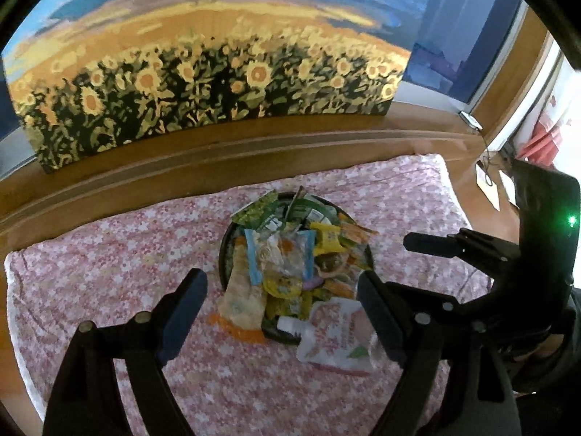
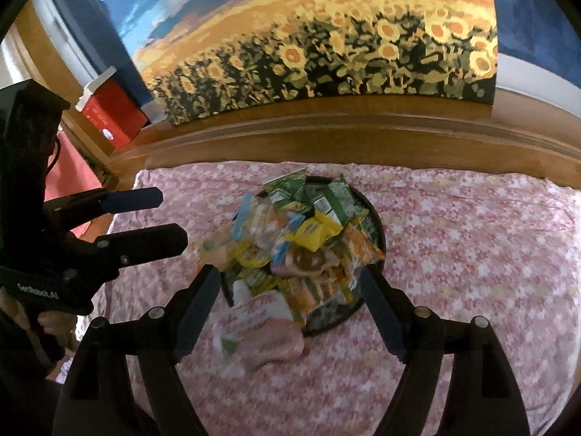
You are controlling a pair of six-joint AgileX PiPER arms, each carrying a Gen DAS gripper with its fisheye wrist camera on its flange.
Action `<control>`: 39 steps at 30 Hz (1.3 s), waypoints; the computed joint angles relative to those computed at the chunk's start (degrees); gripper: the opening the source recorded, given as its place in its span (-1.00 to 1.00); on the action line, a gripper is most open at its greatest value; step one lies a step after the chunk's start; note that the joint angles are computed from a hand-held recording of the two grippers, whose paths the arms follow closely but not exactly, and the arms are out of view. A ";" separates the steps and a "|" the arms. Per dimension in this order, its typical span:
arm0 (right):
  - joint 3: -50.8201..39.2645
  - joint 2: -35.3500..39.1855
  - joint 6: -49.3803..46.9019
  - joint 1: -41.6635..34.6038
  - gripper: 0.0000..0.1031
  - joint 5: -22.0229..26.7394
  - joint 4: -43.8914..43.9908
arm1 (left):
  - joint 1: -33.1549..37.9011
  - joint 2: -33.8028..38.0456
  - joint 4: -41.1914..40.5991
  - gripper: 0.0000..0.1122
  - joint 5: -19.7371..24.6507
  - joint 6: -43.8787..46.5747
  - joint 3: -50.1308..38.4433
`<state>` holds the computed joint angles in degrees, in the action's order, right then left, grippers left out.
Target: Organize snacks
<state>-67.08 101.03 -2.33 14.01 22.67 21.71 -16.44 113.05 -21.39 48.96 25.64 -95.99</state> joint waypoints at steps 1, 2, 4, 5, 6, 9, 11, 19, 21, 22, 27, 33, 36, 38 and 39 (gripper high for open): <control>1.20 -1.24 0.63 0.41 0.57 -0.55 -0.44 | -0.09 -1.08 -0.02 0.61 -0.75 0.12 1.45; 2.71 -2.78 1.26 0.87 0.58 -1.31 -0.76 | -0.11 -2.46 -0.20 0.61 -1.81 0.49 3.32; 4.85 -5.10 2.71 1.59 0.58 -2.07 -1.82 | -0.13 -5.07 -0.20 0.62 -3.45 0.82 6.64; 5.89 -6.32 4.04 2.11 0.58 -2.32 -2.88 | -0.12 -6.26 -0.09 0.62 -4.15 0.76 8.12; 7.02 -7.63 5.06 2.67 0.58 -2.64 -3.77 | -0.01 -7.62 -0.28 0.62 -4.96 0.89 9.85; 9.15 -10.17 9.92 4.49 0.58 -3.58 -8.86 | 0.56 -10.92 -1.43 0.62 -7.28 1.71 14.26; 10.49 -11.49 13.55 5.65 0.58 -4.12 -12.78 | 0.47 -12.35 -2.21 0.62 -8.92 2.48 16.78; 12.54 -13.65 17.57 6.75 0.58 -3.51 -15.89 | -0.19 -14.81 -2.86 0.62 -10.28 2.77 20.45; 12.72 -13.90 18.10 6.84 0.58 -3.27 -16.35 | -0.25 -15.01 -2.75 0.62 -10.17 2.59 20.45; 12.74 -13.89 18.34 6.89 0.58 -3.12 -16.46 | -0.17 -14.97 -2.80 0.62 -9.85 2.69 20.25; 12.82 -13.96 18.39 7.09 0.58 -2.76 -16.45 | 0.09 -15.07 -2.65 0.62 -9.41 2.48 20.16; 12.42 -13.81 17.82 7.08 0.58 -2.46 -15.96 | 0.36 -14.77 -2.67 0.62 -9.24 2.89 20.06; 12.37 -13.73 17.94 7.17 0.58 -2.32 -16.00 | 0.47 -14.59 -2.80 0.62 -9.13 3.03 20.07; 12.31 -13.54 18.14 7.19 0.58 -2.26 -15.96 | 0.59 -14.55 -3.31 0.62 -9.08 3.56 20.19; 12.25 -13.46 17.88 7.13 0.58 -2.26 -15.74 | 0.59 -14.51 -3.22 0.62 -9.11 3.53 20.25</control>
<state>-54.83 87.57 15.55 21.15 20.41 5.98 -15.85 98.54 -24.61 39.85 29.18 -75.74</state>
